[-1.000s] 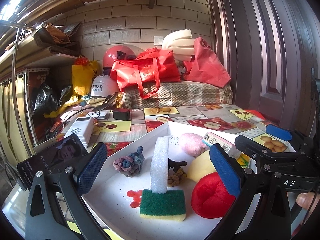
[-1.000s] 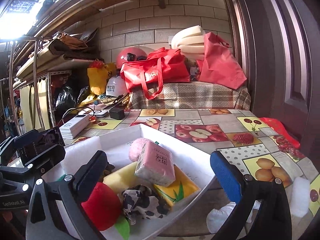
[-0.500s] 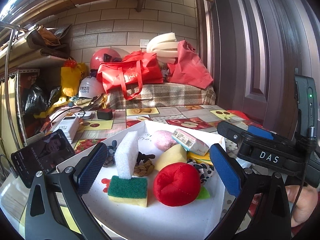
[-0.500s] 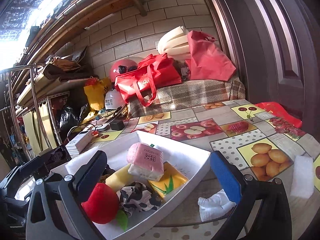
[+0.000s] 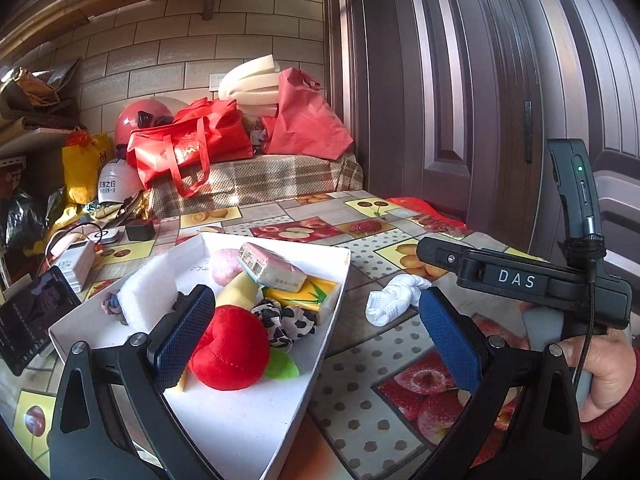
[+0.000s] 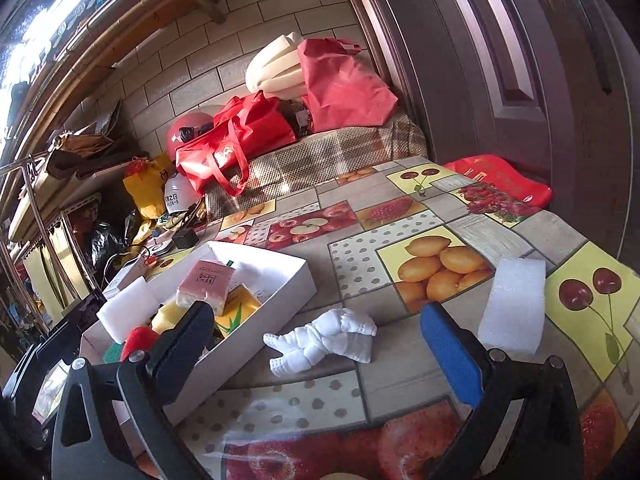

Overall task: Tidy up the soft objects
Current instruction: 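Move both open tools from the tray toward the white plush doll and foam block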

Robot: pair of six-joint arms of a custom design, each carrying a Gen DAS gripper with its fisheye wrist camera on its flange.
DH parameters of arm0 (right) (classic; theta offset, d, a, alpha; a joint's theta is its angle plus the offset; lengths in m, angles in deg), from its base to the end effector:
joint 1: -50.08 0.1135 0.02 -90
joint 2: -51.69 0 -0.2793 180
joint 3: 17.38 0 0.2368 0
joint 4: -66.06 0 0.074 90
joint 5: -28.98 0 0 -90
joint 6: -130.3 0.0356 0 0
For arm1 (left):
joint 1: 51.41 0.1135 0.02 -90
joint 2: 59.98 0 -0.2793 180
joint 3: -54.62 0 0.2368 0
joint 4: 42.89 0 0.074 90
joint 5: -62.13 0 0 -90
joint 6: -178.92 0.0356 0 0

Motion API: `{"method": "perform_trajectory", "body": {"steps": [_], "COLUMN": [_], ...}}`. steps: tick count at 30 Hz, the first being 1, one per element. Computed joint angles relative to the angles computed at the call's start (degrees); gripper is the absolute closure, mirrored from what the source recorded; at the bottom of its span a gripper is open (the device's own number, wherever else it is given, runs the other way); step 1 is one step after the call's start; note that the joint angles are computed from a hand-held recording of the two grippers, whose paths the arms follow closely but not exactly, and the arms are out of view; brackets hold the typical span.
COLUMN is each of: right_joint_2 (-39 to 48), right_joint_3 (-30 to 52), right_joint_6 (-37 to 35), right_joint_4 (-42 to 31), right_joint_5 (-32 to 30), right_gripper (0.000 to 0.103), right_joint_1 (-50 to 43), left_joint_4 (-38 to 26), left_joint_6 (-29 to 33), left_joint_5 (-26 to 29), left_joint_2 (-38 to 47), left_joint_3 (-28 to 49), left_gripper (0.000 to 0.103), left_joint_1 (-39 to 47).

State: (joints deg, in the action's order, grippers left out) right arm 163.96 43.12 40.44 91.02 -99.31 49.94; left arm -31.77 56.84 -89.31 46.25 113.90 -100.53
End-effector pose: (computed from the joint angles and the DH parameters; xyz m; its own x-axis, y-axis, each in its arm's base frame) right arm 0.3634 0.0212 0.1400 -0.4524 0.0030 -0.8918 -0.5500 0.7862 0.2817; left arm 0.2419 -0.2317 0.1553 -0.2691 -0.0771 -0.9600 -0.2921 0.9564 0.0050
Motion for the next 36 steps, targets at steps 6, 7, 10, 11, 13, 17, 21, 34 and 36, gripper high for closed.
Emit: {"method": "perform_trajectory", "body": {"steps": [6,7,10,11,13,17,21,34,36], "right_joint_2": [0.35,0.43,0.26,0.22,0.15,0.07,0.24,0.79,1.23], "right_joint_3": [-0.46,-0.34,-0.10,-0.15,-0.23,0.13,0.36,2.55,3.79], "right_joint_6": [1.74,1.86,1.27,1.11,1.00,0.87,1.27,0.89,0.27], "right_joint_4": [1.36,1.22,0.42,0.47,0.50,-1.04,-1.55,-4.44,-6.00], "right_joint_5": [-1.99,-1.93,-1.75,-1.83,-1.93,-2.03,-2.13,-0.64,-0.42], "right_gripper": [0.000,0.000,0.000,0.000,0.000,0.000,0.000,0.000,0.000], "right_joint_1": [-3.76,-3.75,-3.46,-3.42,-3.43,-3.46,-3.62,-6.63,-7.90], "left_joint_4": [-1.18,-1.09,-0.99,-1.21,-1.29,-0.94,-0.56,-6.65,-8.61], "left_joint_6": [-0.65,-0.59,-0.53,-0.64,-0.75,-0.82,-0.90,0.69,2.08], "left_joint_5": [0.17,0.35,0.57,0.57,0.58,0.69,0.86,0.39,0.81], "left_joint_2": [0.10,0.01,0.03,0.03,-0.03,0.08,0.29,2.95,4.03], "left_joint_3": [0.29,0.19,0.07,0.15,0.10,0.01,-0.12,4.51,6.48], "left_gripper": [0.000,0.000,0.000,0.000,0.000,0.000,0.000,0.000,0.000], "left_joint_1": [-0.02,0.01,-0.04,-0.02,-0.05,-0.01,0.07,-0.29,-0.41]}}
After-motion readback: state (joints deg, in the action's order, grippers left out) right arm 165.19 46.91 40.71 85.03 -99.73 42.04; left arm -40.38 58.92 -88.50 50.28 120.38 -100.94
